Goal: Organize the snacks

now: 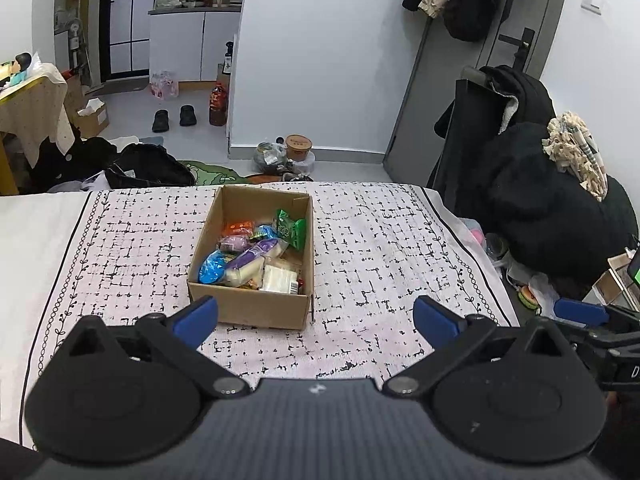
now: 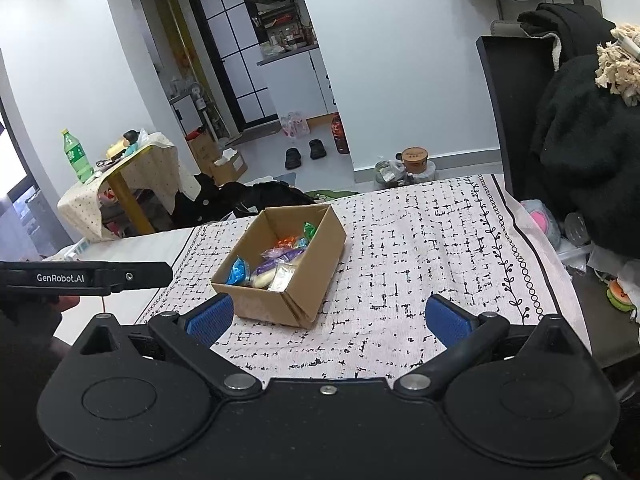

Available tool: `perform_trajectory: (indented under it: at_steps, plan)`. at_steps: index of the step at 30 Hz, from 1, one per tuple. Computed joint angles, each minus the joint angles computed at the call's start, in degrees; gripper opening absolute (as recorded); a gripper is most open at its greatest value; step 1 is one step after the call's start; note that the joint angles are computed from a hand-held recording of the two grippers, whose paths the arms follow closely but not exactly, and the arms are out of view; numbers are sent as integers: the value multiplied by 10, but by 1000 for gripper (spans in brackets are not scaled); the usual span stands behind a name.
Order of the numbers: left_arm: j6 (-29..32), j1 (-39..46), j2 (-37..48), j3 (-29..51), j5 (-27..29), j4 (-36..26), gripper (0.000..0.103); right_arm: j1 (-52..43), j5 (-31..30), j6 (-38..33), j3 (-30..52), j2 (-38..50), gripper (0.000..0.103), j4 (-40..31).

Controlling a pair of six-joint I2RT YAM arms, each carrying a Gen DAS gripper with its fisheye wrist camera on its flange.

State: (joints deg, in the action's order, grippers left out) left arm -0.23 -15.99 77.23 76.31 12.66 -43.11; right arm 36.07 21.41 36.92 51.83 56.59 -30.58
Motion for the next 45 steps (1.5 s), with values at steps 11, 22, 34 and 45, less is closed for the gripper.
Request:
perform_trajectory:
  at_steps: [11, 22, 34, 45]
  plan:
    - [0, -7, -2, -3, -15, 5, 103, 6, 4, -7, 2, -1, 103, -1]
    - [1, -10, -5, -3, -24, 7, 103, 10, 9, -5, 4, 1, 103, -2]
    - [3, -12, -6, -3, -25, 4, 103, 11, 10, -2, 4, 0, 103, -3]
    - [4, -12, -6, -3, -27, 5, 103, 12, 10, -1, 5, 0, 103, -4]
